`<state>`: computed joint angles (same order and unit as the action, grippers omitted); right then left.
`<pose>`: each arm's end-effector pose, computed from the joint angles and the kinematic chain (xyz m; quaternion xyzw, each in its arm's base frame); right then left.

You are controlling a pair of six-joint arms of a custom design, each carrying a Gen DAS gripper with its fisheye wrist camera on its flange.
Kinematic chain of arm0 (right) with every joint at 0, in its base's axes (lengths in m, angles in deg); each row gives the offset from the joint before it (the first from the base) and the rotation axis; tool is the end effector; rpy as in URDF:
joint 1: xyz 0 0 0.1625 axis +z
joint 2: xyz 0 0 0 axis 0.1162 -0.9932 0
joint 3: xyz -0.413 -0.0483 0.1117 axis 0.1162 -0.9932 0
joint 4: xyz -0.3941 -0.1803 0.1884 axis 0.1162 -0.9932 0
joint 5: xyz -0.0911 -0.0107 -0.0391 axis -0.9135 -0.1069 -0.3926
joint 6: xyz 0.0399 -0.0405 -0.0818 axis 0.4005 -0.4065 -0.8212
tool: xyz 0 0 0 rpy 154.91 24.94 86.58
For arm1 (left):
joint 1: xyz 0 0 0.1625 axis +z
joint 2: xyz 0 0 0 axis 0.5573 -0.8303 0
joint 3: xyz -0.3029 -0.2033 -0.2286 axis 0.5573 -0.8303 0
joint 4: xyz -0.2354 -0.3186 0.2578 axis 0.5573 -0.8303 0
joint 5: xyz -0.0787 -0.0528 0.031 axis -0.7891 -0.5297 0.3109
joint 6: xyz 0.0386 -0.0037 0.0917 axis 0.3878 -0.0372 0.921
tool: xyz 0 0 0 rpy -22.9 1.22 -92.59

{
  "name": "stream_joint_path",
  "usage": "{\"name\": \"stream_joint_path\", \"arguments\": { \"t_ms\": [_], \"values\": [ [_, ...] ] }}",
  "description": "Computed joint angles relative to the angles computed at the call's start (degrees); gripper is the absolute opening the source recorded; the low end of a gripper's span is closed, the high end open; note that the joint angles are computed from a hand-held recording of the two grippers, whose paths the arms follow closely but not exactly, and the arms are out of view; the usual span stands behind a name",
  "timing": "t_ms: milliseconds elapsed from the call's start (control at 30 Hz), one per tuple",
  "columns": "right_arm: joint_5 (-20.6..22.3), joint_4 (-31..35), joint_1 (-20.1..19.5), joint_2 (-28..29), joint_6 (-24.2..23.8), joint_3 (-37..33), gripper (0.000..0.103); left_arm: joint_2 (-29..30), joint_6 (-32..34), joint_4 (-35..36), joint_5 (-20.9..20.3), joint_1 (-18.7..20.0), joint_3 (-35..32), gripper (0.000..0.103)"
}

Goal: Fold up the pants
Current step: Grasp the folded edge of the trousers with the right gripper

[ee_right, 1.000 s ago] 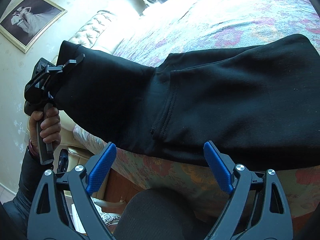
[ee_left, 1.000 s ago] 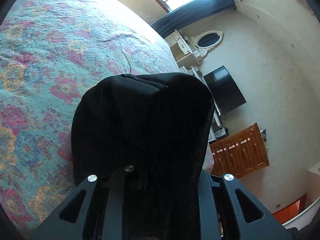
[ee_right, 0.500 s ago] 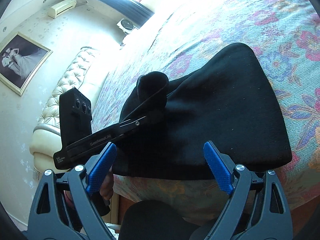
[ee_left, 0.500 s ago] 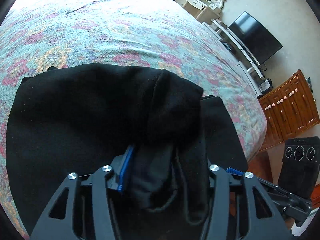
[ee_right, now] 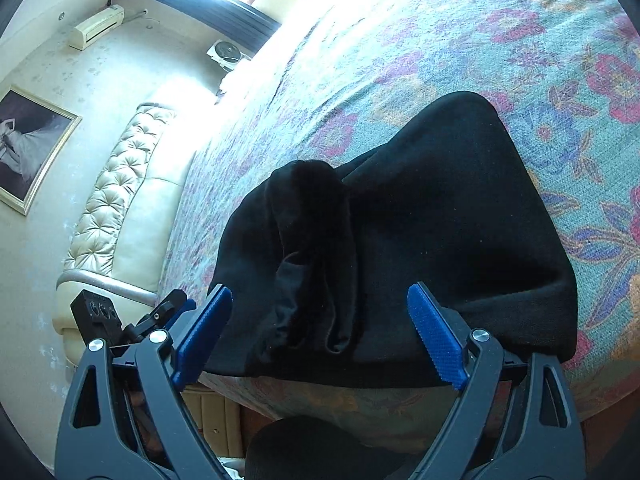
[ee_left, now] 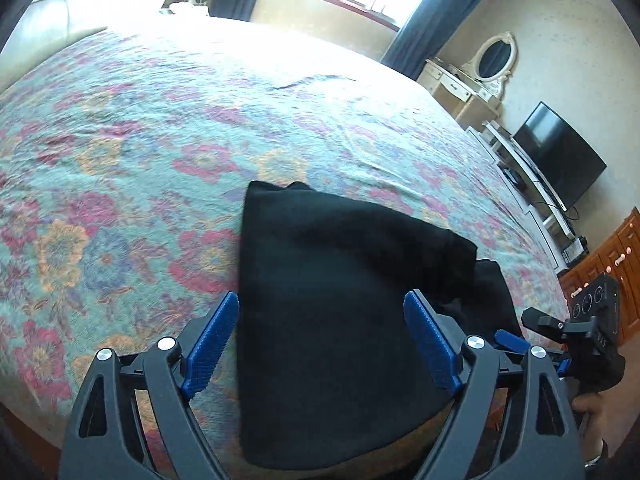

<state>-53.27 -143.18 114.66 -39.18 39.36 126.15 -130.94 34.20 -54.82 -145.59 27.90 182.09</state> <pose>0.3847 -0.4611 0.0897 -0.1215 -0.9274 0.3531 0.0223 -0.0868 -0.5160 0.4093 0.2061 0.9453 -0.2219 0.1214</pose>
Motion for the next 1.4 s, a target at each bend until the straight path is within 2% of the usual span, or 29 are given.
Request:
{"name": "stream_joint_path", "arguments": {
  "t_ms": [133,233,367,467,567,600,733,767,800,833,933,1100,1233,1400],
  "values": [
    [-1.7,6.0,0.0,2.1,0.1,-3.9,0.09,-0.4,-2.2,-0.1,-0.3,3.0,0.4,0.083],
    [-3.1,10.8,-0.1,3.6,0.1,-6.6,0.09,0.1,-3.3,0.4,-0.3,3.8,0.0,0.083],
    [-3.4,15.6,-0.6,4.9,3.3,-9.0,0.094,0.0,-3.4,0.5,-2.5,4.3,0.3,0.083],
    [-0.8,19.9,-0.1,6.0,2.3,-11.7,0.094,0.0,-3.1,0.9,-2.5,4.0,0.4,0.083],
    [1.5,20.5,0.2,6.9,0.8,-12.8,0.094,0.1,-3.2,1.2,-2.6,4.1,0.3,0.083],
    [1.1,21.1,0.2,7.1,0.7,-13.1,0.092,0.1,-3.4,1.2,-2.8,4.3,0.3,0.083],
    [0.1,24.5,0.0,7.1,1.2,-13.9,0.043,0.2,-4.4,1.4,-3.4,4.8,-0.2,0.083],
    [0.5,24.7,-0.1,7.0,0.9,-13.8,0.036,0.2,-4.5,1.3,-3.5,4.9,-0.2,0.083],
    [1.3,24.4,-0.4,6.8,0.2,-13.5,0.023,0.1,-4.7,1.3,-3.4,5.0,-0.2,0.083],
    [2.7,23.4,-0.7,6.6,-0.7,-13.1,0.018,0.2,-4.9,1.3,-3.5,5.1,-0.2,0.083],
    [3.6,20.2,-0.5,6.5,-2.9,-12.7,0.015,0.3,-5.2,1.7,-4.0,5.4,-0.3,0.083],
    [2.5,15.6,1.6,4.8,-6.1,-11.9,0.014,-0.2,-4.7,1.3,-4.7,5.1,0.2,0.083],
    [0.1,15.7,3.0,2.0,-8.0,-10.7,0.013,-0.5,-4.5,1.3,-6.5,4.7,0.7,0.083],
    [-2.6,15.6,3.1,-2.4,-7.3,-6.7,0.013,-0.6,-4.4,1.8,-9.8,3.8,1.4,0.084]
  ]
}}
